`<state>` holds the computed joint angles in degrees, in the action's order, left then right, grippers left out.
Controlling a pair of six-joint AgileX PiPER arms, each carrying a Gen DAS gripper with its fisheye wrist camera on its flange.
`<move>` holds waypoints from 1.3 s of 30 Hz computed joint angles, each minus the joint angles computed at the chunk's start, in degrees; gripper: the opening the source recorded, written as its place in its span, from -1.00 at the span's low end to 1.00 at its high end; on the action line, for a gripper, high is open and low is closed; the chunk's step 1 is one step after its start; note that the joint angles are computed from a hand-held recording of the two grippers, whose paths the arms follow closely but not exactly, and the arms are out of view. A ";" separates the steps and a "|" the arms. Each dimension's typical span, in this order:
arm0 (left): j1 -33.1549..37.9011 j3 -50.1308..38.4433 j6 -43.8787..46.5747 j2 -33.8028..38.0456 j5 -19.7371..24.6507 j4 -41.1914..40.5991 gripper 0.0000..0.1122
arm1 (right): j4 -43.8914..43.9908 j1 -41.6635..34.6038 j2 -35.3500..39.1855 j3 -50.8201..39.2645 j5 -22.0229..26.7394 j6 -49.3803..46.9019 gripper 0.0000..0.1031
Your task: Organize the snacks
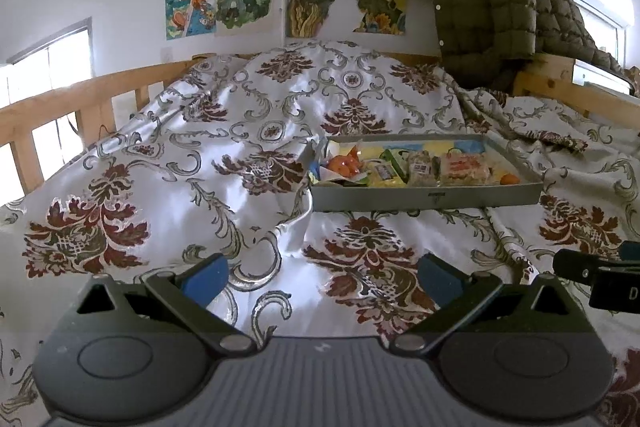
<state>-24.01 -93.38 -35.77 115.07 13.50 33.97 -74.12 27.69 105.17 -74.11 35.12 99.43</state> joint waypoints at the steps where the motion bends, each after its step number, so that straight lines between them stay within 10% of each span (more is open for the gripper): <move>1: 0.08 -0.05 0.33 -0.01 -0.02 -0.33 0.83 | 0.01 -0.01 0.03 -0.03 0.03 -0.03 0.98; 39: 0.10 0.03 0.57 -0.08 0.03 -0.52 0.83 | -0.23 0.15 0.20 -0.16 0.10 0.08 0.98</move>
